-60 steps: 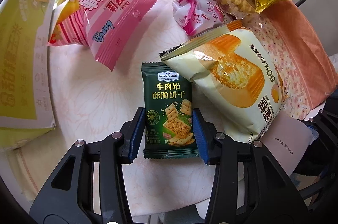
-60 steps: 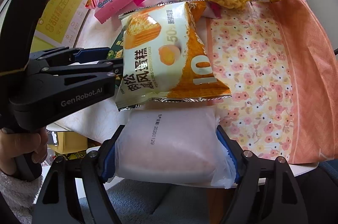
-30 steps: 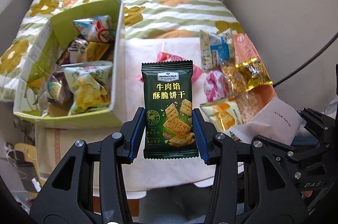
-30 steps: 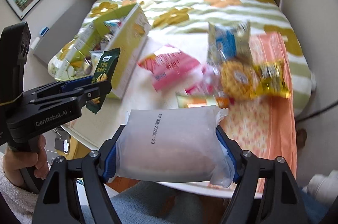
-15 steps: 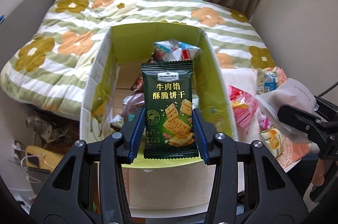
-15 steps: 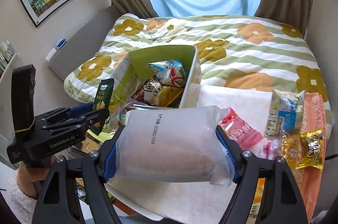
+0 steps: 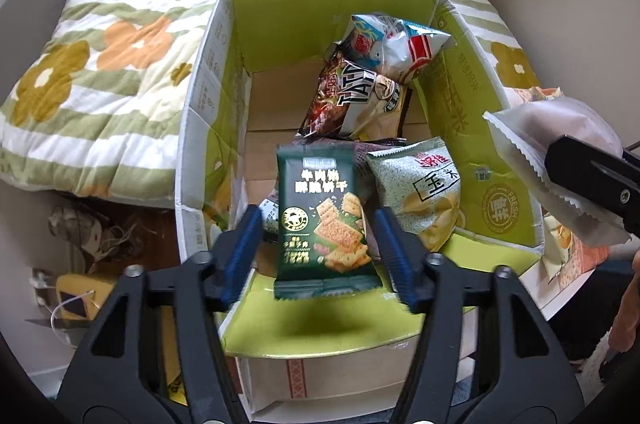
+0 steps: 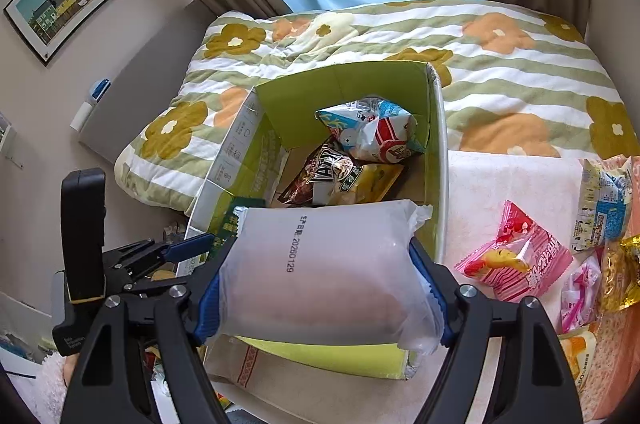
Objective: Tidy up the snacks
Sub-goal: 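Carry both packets over the box and release them inside with both tools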
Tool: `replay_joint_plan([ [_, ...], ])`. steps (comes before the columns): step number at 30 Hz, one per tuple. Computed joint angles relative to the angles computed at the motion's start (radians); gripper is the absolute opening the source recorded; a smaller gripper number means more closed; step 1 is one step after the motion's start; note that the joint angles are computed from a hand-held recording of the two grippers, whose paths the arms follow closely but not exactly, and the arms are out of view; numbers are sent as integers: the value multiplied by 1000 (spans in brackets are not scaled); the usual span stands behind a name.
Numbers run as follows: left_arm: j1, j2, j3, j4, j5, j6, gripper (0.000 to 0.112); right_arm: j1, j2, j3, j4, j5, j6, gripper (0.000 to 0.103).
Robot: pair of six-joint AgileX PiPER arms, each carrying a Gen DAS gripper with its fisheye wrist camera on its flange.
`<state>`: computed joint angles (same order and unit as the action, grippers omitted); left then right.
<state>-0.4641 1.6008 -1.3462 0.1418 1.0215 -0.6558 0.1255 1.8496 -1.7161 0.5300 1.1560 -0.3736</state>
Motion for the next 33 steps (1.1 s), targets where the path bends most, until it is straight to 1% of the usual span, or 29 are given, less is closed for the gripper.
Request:
replay_joint_plan([
  [1,-6,-7,13,18,-9,-21,103,4,10,-13,-7,3,6,76],
  [4,-30,-43,51,47,-26,-72,103,8,36,-43,-15,12,7,76],
  [8,-71,-59,43,117,40,-161,103,15,59,-54,-19,28,-30,76],
  [10,-95,-69,43,149,59,-202,103,23,68,-56,-24,37,-47,77],
  [13,-100,-81,50,165,69,-215,103,32,74,-48,-25,30,-69,77],
  [18,-99,-102,55,188,69,-241,103,22,67,-29,52,4,-115,77],
  [20,-100,-107,56,193,65,-246,103,26,59,-31,51,-13,-126,77],
  [24,-97,-106,57,191,57,-237,103,22,63,-34,50,-12,-113,77],
  [28,-94,-112,62,182,44,-223,103,22,42,4,47,-26,-101,77],
  [33,-115,-133,67,194,52,-227,103,25,3,36,33,-43,-89,77],
])
